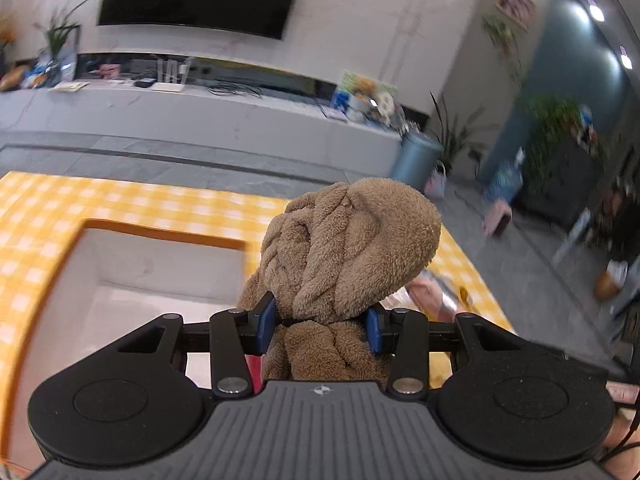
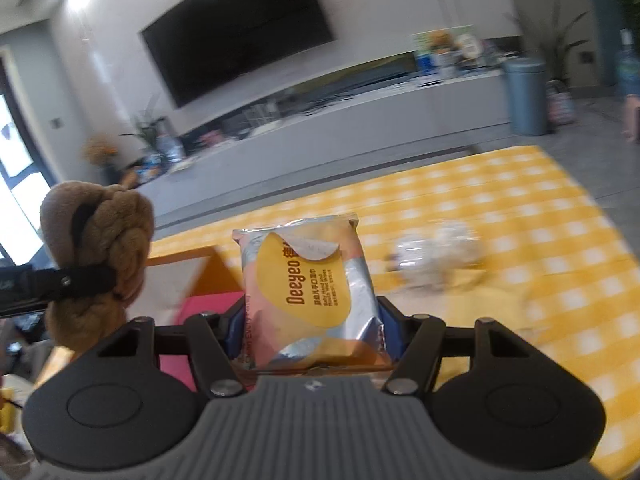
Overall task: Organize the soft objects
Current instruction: 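Carry the towel bear and wipes pack over the white box with both grippers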
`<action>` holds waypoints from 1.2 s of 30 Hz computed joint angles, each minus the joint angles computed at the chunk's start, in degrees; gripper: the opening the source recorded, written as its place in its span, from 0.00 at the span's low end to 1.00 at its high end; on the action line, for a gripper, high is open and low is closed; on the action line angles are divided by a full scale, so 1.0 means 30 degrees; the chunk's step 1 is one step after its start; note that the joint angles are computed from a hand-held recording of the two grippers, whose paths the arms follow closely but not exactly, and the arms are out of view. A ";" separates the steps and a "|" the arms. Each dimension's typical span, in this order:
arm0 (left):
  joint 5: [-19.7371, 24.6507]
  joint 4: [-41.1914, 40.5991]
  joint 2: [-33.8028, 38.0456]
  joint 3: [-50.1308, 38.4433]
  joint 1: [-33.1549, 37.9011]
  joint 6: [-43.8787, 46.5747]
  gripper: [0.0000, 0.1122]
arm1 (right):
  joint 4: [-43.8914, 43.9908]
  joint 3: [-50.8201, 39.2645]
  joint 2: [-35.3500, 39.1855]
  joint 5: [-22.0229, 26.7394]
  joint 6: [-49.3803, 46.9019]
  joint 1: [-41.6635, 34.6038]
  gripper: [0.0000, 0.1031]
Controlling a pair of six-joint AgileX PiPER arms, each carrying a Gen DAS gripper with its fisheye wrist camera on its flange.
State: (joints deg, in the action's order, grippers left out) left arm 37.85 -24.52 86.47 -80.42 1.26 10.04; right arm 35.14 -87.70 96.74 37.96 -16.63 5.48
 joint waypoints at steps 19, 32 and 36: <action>0.1648 -0.9138 -0.0339 0.2783 0.9402 0.7856 0.44 | -0.7873 -0.8452 0.4268 0.4104 0.8416 0.9063 0.62; 0.2685 -1.0349 -0.0248 0.3479 1.1690 0.9832 0.44 | -1.5939 -1.2979 0.8153 0.8306 1.1287 1.2920 0.62; 0.2845 -1.0624 -0.0218 0.3513 1.1910 1.0059 0.44 | -1.7313 -1.4194 0.9247 0.8662 1.1653 1.2932 0.62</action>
